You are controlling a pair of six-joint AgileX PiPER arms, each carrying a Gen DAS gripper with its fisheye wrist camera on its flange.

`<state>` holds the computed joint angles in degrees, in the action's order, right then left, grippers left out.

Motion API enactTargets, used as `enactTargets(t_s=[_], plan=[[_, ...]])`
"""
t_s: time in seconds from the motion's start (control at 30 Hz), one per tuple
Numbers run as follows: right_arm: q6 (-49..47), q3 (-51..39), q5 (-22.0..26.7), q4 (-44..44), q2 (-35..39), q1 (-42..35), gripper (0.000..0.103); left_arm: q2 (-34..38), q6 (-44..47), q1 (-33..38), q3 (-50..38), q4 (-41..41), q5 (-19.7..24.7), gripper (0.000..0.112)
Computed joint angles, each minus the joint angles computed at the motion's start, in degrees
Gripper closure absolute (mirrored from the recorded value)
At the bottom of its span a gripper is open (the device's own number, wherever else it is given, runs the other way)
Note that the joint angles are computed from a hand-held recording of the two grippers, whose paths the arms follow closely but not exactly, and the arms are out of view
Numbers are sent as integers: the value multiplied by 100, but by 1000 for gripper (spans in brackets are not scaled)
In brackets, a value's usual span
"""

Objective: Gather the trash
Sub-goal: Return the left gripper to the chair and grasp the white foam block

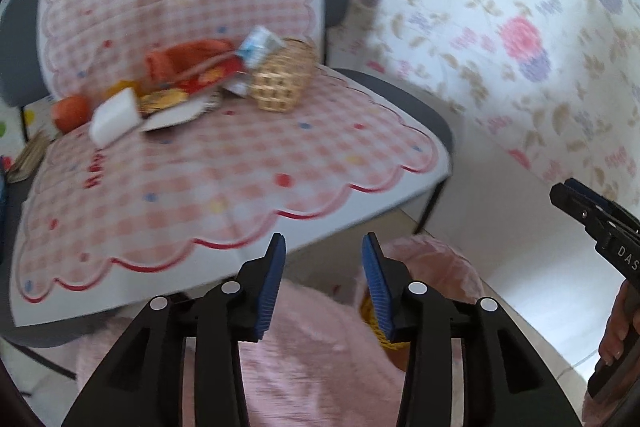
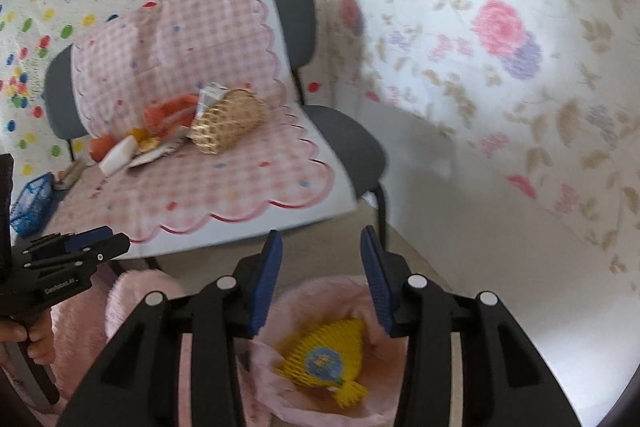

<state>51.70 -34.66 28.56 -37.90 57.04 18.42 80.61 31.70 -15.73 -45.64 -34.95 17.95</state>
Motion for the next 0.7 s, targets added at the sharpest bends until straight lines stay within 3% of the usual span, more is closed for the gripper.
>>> enactTargets(t_s=[0.23,0.47,0.6,0.7], plan=[[-924,-978,-546,818,1302,104,63,52,-147,1096,-344,252,160,58],[-1396,-2243,-687,1143,2578,309,58,596,-458,2072,-1078,594,369,51],[-1822,-2879,-721,1520,3198,288,55,1107,-1313,2224,-1673,1376,364,32],[-2141,-3491,-671,1786,3717,255,50,1552,-1509,2266,-2197,1522,456,26]])
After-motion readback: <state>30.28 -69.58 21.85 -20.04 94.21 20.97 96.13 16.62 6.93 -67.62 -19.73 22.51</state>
